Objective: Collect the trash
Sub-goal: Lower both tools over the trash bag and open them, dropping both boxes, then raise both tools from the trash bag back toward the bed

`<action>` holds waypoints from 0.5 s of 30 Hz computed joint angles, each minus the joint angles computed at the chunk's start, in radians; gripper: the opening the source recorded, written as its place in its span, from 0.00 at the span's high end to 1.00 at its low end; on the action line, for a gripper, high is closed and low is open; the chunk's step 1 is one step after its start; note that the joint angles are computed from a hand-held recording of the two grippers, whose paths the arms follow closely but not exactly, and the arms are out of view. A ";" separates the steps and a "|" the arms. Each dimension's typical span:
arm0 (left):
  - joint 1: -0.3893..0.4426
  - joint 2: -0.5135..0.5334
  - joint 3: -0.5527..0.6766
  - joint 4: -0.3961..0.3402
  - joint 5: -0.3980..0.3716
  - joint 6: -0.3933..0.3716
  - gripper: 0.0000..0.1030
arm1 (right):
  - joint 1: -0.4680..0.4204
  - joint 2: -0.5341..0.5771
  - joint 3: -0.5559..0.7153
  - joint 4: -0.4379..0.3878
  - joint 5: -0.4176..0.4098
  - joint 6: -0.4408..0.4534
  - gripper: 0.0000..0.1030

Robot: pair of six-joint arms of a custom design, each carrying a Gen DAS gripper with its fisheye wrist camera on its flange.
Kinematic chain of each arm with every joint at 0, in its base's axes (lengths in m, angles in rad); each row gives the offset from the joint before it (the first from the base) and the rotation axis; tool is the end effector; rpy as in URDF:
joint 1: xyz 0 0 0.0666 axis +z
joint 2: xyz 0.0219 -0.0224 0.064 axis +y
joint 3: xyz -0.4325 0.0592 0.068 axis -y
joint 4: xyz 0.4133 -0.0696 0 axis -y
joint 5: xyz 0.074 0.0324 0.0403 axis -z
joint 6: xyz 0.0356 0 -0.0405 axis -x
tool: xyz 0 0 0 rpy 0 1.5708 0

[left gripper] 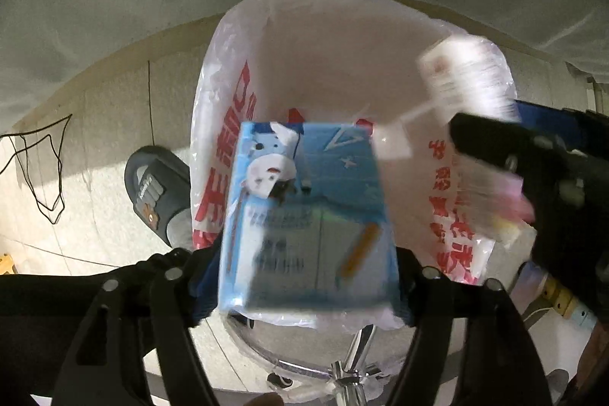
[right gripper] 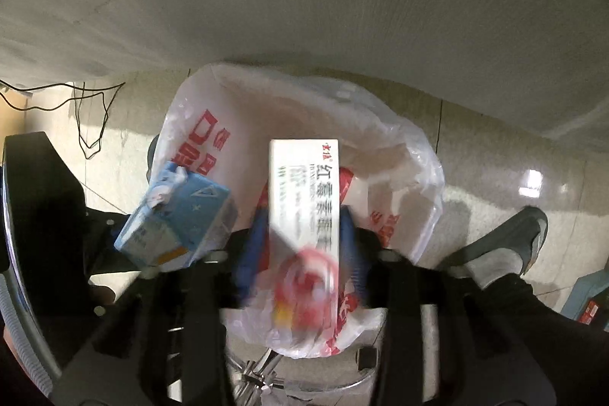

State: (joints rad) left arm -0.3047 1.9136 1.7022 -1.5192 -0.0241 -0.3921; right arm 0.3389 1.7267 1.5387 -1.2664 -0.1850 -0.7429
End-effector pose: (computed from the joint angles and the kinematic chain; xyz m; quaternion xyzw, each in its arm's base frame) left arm 0.5895 -0.1849 0.3202 -0.3412 -0.9365 -0.0085 0.0803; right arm 0.5400 0.1969 0.3618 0.1942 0.9749 0.1089 0.0022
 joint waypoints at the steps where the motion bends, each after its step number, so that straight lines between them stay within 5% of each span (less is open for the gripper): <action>1: -0.001 -0.003 -0.004 0.006 -0.005 -0.003 0.16 | 0.001 0.001 0.002 0.000 0.005 -0.004 0.36; 15: 0.002 -0.009 -0.008 0.035 -0.007 -0.004 0.10 | -0.007 -0.008 -0.015 0.024 0.038 -0.038 0.34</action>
State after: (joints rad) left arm -0.3025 1.9044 1.6940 -1.4844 -0.0315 -0.3964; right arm 0.3319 1.7184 1.5236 -1.2423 -0.1466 -0.7811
